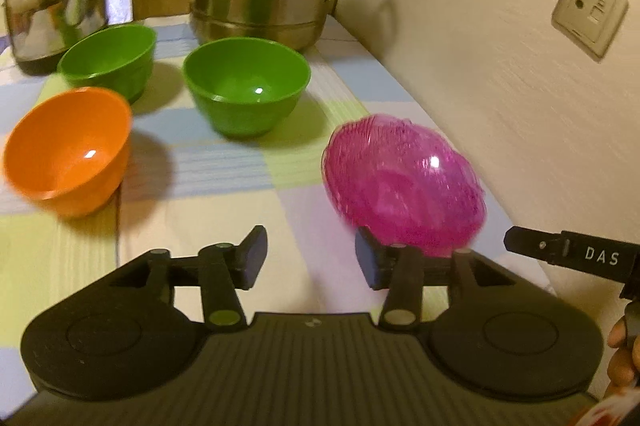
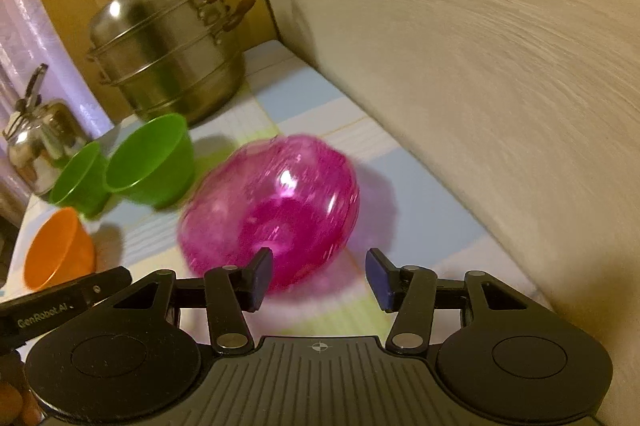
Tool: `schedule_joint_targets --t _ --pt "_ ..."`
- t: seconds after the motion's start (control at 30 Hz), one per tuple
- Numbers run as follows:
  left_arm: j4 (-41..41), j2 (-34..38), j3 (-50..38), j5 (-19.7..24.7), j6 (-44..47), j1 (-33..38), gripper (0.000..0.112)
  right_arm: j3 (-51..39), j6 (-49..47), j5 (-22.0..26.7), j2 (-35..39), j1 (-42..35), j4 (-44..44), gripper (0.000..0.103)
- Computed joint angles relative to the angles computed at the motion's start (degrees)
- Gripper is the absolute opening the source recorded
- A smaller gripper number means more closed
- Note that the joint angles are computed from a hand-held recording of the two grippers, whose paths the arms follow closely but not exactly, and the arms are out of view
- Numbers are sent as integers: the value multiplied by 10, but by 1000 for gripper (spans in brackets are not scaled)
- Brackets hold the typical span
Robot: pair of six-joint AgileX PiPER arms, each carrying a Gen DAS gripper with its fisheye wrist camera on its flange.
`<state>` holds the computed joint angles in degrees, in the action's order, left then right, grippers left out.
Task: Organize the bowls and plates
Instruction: 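Lower the held plate onto the pink plate stack and open the left tool, then withdraw the open left tool from the plate stack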
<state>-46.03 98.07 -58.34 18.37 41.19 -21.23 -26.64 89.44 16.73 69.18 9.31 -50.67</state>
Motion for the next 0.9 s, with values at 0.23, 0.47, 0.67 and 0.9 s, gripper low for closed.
schedule_joint_targets --t 0.23,0.47,0.67,0.9 --pt "-17 -100 95 35 11 33 54 14 39 158 -105 165 50 52" --pt "-9 -181 146 85 7 82 63 7 141 295 -143 340 41 53" --pt "26 -236 171 109 -15 107 65 -4 218 368 -134 464 33 54" --pt "64 -277 193 116 -52 104 67 -16 253 395 -114 524 28 54"
